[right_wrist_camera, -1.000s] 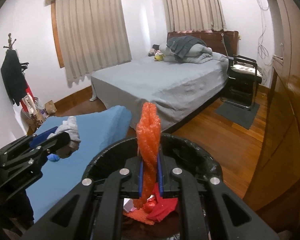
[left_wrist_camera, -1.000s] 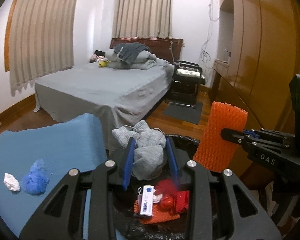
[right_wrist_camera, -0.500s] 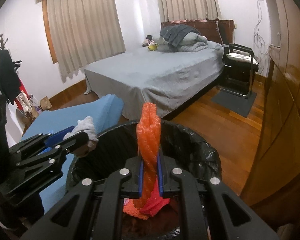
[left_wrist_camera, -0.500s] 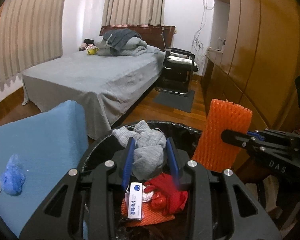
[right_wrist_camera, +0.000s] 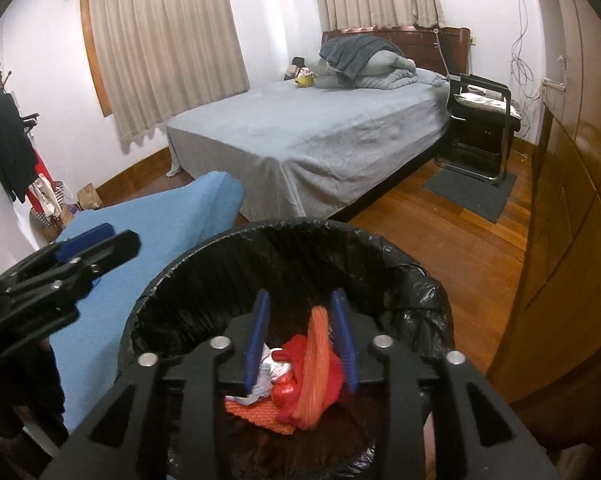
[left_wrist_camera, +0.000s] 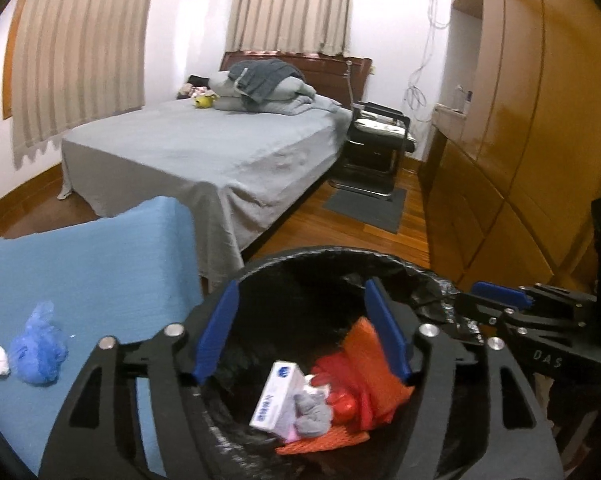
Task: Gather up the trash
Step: 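Open both tools to drop the grey cloth and orange net into the bin, then move both open tools back over the white tissue and blue bag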
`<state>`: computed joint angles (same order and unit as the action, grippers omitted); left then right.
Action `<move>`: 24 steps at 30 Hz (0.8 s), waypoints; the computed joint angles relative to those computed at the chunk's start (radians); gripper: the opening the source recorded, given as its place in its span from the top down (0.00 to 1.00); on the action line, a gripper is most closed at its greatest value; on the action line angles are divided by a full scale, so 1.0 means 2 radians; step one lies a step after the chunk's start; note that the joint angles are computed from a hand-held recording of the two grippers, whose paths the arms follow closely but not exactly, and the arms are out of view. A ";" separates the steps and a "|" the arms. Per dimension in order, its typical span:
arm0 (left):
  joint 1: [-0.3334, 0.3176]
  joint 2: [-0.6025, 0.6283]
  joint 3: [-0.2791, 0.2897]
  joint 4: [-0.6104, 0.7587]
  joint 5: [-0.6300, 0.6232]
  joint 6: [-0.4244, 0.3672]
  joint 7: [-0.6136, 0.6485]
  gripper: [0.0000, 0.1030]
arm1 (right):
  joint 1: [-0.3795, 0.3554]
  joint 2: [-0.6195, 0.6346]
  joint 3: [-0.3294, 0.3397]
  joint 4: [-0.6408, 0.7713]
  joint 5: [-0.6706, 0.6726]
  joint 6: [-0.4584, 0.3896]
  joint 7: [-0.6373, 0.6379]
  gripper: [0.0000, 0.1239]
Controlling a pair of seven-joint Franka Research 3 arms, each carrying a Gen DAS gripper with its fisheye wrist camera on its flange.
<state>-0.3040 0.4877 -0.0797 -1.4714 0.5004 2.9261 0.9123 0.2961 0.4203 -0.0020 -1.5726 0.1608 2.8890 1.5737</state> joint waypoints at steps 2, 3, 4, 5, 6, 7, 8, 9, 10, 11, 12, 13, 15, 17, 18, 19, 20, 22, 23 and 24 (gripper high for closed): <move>-0.001 -0.012 0.007 -0.013 0.004 0.002 -0.008 0.29 | 0.005 -0.002 -0.004 -0.003 -0.005 0.004 0.005 0.58; -0.003 -0.020 0.014 -0.024 0.010 0.002 -0.017 0.25 | 0.008 -0.004 -0.006 -0.006 -0.008 0.009 0.008 0.51; -0.003 -0.027 0.017 -0.031 0.015 0.002 -0.024 0.22 | 0.011 -0.003 -0.008 -0.005 -0.011 0.012 0.011 0.45; -0.006 -0.036 0.024 -0.041 0.024 0.003 -0.036 0.22 | 0.015 -0.003 -0.011 -0.005 -0.015 0.013 0.016 0.42; -0.009 -0.046 0.032 -0.053 0.036 0.004 -0.051 0.19 | 0.018 -0.004 -0.011 -0.006 -0.017 0.017 0.017 0.39; -0.013 -0.058 0.042 -0.065 0.054 0.005 -0.069 0.17 | 0.017 -0.005 -0.009 -0.007 -0.017 0.020 0.016 0.35; -0.012 -0.064 0.043 -0.070 0.064 0.004 -0.079 0.17 | 0.018 -0.006 -0.008 -0.009 -0.018 0.024 0.016 0.33; -0.012 -0.074 0.049 -0.081 0.080 0.003 -0.095 0.16 | 0.022 -0.007 -0.008 -0.010 -0.020 0.029 0.017 0.29; -0.011 -0.084 0.051 -0.091 0.095 0.003 -0.110 0.16 | 0.029 -0.008 -0.012 -0.012 -0.024 0.033 0.022 0.24; -0.011 -0.098 0.057 -0.105 0.113 0.002 -0.132 0.15 | 0.039 -0.009 -0.020 -0.011 -0.033 0.037 0.032 0.23; -0.011 -0.109 0.061 -0.116 0.130 0.001 -0.152 0.14 | 0.047 -0.008 -0.025 -0.012 -0.039 0.043 0.041 0.22; -0.007 -0.116 0.061 -0.123 0.142 0.000 -0.163 0.13 | 0.052 -0.008 -0.027 -0.011 -0.043 0.046 0.046 0.22; -0.002 -0.139 0.066 -0.147 0.176 -0.003 -0.201 0.13 | 0.070 -0.003 -0.040 -0.001 -0.059 0.048 0.065 0.22; 0.005 -0.163 0.067 -0.170 0.208 -0.009 -0.237 0.13 | 0.095 0.006 -0.061 0.013 -0.084 0.050 0.091 0.22; 0.010 -0.170 0.066 -0.177 0.221 -0.011 -0.250 0.13 | 0.094 0.011 -0.055 0.022 -0.087 0.049 0.089 0.22; 0.015 -0.178 0.064 -0.185 0.233 -0.014 -0.264 0.13 | 0.093 0.016 -0.048 0.030 -0.087 0.047 0.085 0.22; 0.021 -0.187 0.062 -0.194 0.245 -0.018 -0.276 0.13 | 0.091 0.022 -0.042 0.039 -0.087 0.043 0.081 0.22; 0.034 -0.207 0.058 -0.213 0.269 -0.027 -0.300 0.13 | 0.101 0.036 -0.042 0.062 -0.094 0.035 0.084 0.22; 0.041 -0.212 0.053 -0.219 0.276 -0.031 -0.306 0.13 | 0.100 0.044 -0.035 0.075 -0.093 0.031 0.079 0.22; 0.048 -0.220 0.051 -0.227 0.283 -0.035 -0.314 0.13 | 0.099 0.052 -0.026 0.087 -0.089 0.027 0.072 0.22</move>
